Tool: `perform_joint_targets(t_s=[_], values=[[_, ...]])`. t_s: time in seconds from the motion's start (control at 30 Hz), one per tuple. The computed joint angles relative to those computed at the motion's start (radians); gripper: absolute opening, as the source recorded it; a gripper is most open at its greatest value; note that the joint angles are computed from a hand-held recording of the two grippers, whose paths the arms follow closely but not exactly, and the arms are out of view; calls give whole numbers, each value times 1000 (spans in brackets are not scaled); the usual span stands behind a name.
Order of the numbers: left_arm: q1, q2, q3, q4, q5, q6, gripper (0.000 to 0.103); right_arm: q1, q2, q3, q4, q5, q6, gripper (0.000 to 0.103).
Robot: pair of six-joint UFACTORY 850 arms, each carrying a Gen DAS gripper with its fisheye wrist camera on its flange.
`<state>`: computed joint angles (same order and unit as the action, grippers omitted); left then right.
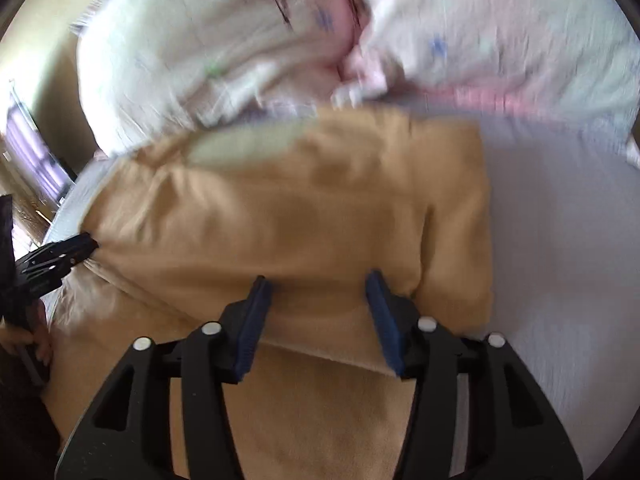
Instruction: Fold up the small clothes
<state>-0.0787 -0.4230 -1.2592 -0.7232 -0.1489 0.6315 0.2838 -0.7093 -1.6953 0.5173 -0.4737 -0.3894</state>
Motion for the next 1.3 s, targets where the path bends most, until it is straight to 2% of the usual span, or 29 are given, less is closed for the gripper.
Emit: perform_joint_targets(t_s=[0.03,0.1,0.13,0.17,0.2,0.23,0.3,0.33,0.37,0.43,0.5,0.6,0.7,0.8,0.97,1.03,1.07,1.1,1.13,1.17,1.2,1.23,1.3], values=[[7,11,10,-105,-6,90,57,-3,13,18,24,-11,-31,58],[26,57,53,-314,-34,279,57,-24,52,26,77,-98,-35,69],[39,94,86,-419,-64,384,58,-36,102,76,157,-100,-91,72],[53,134,124,-523,-98,489,59,-49,160,141,253,-91,-190,80],[71,185,176,-628,-133,593,65,-64,202,195,344,-90,-294,86],[86,232,228,-733,-153,698,74,-82,267,268,436,-100,-399,88],[126,333,348,-922,-219,907,82,-120,384,408,601,-151,-593,92],[151,384,411,-975,-262,974,83,-145,435,469,660,-201,-665,93],[171,419,454,-989,-296,999,83,-178,494,540,706,-267,-725,95],[237,497,550,-944,-400,973,83,-220,561,642,747,-342,-807,97],[307,556,638,-875,-499,929,83,-274,642,748,723,-420,-825,99],[364,603,725,-815,-548,910,83,-329,671,833,672,-468,-767,99],[394,593,775,-813,-613,914,83,-363,673,880,629,-483,-706,99],[358,536,766,-827,-609,933,83,-365,636,895,652,-496,-719,99],[282,429,717,-840,-603,938,82,-320,538,861,739,-529,-798,99],[271,385,694,-868,-616,939,72,-299,502,846,757,-532,-812,99],[275,370,690,-881,-632,938,65,-291,484,835,762,-524,-812,91],[286,345,684,-893,-673,929,47,-288,472,836,785,-530,-829,54],[304,319,680,-895,-734,918,30,-291,462,842,824,-556,-880,29],[322,295,678,-896,-807,907,20,-293,459,847,843,-592,-909,7],[334,292,685,-895,-838,902,11,-295,469,856,852,-597,-929,6],[337,302,696,-909,-836,926,4,-299,479,863,867,-614,-962,6],[357,320,712,-910,-879,926,4,-303,505,863,881,-648,-993,5]])
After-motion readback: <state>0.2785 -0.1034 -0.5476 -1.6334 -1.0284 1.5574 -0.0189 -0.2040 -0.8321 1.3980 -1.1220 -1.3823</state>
